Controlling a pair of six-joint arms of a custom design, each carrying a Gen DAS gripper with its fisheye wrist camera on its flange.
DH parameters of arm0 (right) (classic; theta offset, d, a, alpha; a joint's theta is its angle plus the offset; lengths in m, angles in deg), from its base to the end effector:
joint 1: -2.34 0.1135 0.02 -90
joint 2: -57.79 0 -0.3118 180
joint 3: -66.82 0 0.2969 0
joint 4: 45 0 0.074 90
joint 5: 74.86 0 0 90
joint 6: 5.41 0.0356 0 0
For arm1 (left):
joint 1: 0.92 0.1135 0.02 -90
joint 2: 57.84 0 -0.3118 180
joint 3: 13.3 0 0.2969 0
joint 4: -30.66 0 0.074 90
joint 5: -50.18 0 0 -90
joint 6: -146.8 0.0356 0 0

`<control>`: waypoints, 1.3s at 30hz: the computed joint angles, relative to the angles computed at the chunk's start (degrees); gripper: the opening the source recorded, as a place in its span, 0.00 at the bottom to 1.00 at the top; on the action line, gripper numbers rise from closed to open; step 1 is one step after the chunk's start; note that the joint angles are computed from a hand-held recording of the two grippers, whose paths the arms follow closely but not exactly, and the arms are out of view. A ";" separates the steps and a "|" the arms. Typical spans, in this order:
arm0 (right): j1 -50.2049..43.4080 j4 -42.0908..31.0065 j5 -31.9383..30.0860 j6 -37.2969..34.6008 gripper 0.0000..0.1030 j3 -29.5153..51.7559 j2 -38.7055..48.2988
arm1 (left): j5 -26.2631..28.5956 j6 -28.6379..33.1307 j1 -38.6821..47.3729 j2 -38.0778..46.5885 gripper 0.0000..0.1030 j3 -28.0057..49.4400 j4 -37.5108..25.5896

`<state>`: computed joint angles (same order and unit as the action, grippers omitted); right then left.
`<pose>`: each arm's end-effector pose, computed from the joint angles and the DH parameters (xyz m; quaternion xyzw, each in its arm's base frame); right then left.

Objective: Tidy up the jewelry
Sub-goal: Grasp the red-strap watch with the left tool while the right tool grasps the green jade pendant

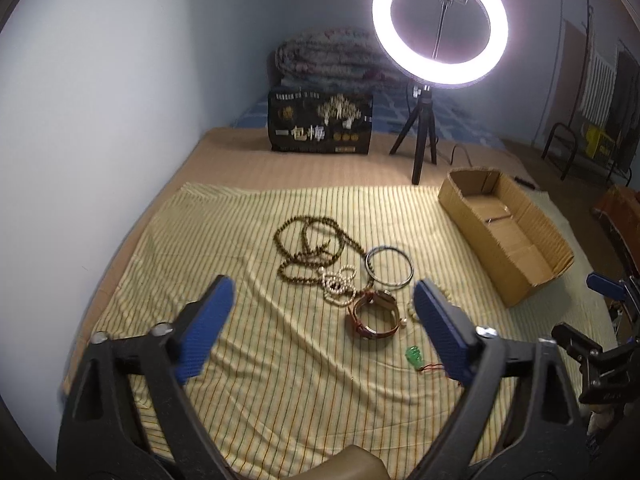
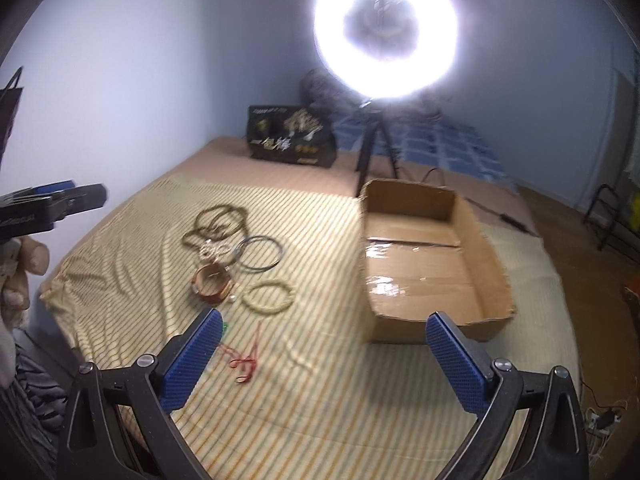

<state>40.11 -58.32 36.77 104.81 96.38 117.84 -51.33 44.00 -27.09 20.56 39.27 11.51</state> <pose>0.1641 0.1106 0.1589 -0.0651 0.9042 0.0358 0.4207 0.2738 -0.1266 0.2126 0.0689 0.9174 -0.0397 0.3900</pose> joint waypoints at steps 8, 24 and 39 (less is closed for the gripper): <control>-1.16 7.60 -7.71 -3.98 0.94 3.57 13.31 | 4.65 0.16 2.39 8.83 0.71 4.69 -2.28; -2.56 13.89 -17.69 -6.83 0.76 10.90 34.59 | 12.17 0.68 3.84 22.60 0.51 11.16 -5.04; -2.62 12.47 -23.59 -7.49 0.46 17.83 45.80 | 20.25 -3.38 6.53 32.29 0.39 16.60 -7.64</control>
<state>37.49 -45.86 13.19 97.32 114.20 163.63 -31.08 40.62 -20.55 52.85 55.88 3.87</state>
